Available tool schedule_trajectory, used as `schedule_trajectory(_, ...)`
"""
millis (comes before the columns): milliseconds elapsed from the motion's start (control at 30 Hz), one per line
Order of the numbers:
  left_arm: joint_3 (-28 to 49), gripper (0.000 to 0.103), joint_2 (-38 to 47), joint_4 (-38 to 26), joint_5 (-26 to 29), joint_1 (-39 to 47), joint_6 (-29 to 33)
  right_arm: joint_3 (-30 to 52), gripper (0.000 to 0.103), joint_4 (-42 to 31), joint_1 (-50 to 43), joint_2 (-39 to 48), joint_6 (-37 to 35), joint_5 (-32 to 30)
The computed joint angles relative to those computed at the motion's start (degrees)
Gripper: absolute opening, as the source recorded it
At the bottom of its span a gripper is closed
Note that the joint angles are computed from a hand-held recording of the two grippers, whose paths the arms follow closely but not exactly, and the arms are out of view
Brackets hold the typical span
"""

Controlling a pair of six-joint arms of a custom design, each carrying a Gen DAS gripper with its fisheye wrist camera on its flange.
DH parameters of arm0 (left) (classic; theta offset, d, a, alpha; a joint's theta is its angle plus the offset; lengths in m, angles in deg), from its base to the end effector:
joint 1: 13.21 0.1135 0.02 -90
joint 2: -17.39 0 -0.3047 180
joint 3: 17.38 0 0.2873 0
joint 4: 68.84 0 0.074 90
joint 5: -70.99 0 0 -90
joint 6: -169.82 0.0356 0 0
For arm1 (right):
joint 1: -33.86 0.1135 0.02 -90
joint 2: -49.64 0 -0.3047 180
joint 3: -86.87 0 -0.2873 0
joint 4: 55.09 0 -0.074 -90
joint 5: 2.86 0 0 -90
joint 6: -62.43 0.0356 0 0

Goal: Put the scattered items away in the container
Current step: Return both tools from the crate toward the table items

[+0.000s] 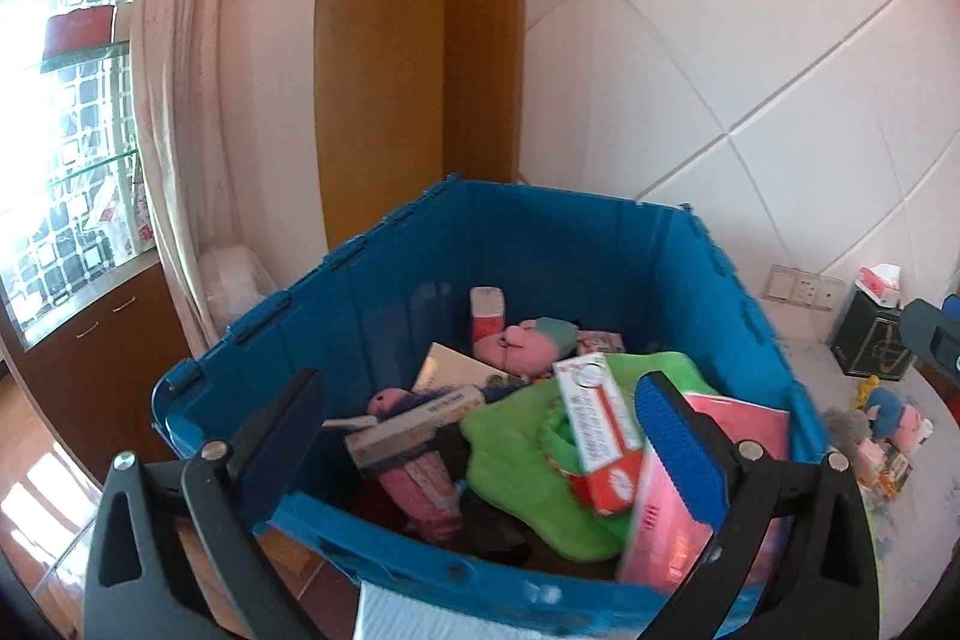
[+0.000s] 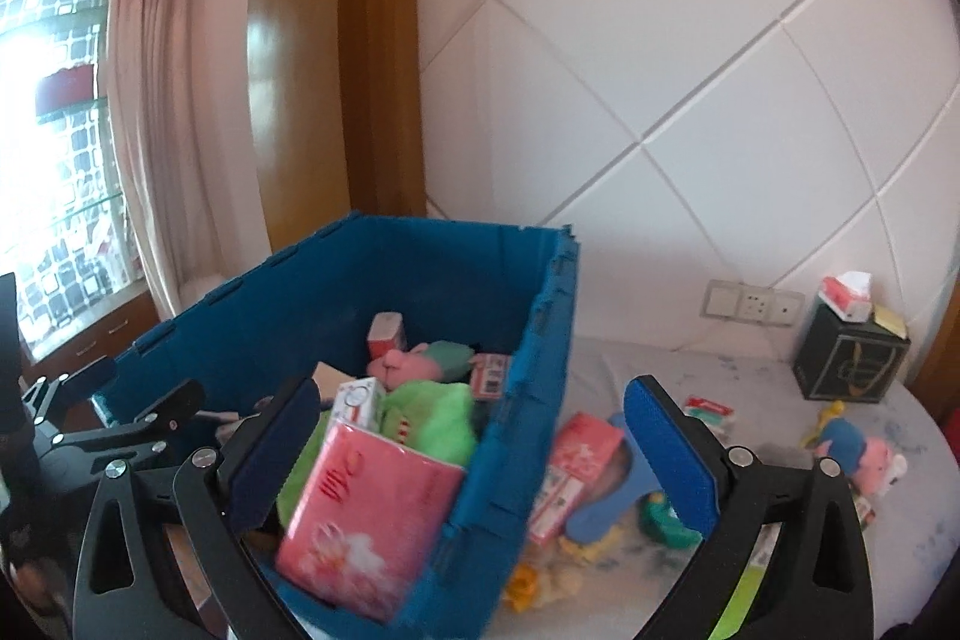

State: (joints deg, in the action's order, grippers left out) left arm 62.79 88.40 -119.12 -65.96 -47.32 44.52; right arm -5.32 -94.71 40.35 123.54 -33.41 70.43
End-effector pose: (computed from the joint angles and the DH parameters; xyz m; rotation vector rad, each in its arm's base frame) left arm 0.2452 -0.1347 0.3827 -0.4162 1.9992 0.1969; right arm 0.3086 0.0454 0.4284 -0.3990 1.9721 0.3014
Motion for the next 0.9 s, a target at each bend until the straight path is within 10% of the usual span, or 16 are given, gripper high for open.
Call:
schedule_trajectory(500,31.39,0.103,26.57,-28.83,-10.83,-28.31,-30.32,2.78,0.103,-14.13,-46.01,2.97,-20.75,-33.87)
schedule_trajectory(733,47.88,0.103,40.71,-37.88,-5.25,-32.99,-38.16,10.00,0.103,-26.48,-56.25,13.02,-36.32,-37.42)
schedule_trajectory(900,53.65,0.103,46.12,-37.18,-3.26,-33.10,-32.78,12.70,0.103,-26.80,-59.09,17.73,-37.08,-37.06)
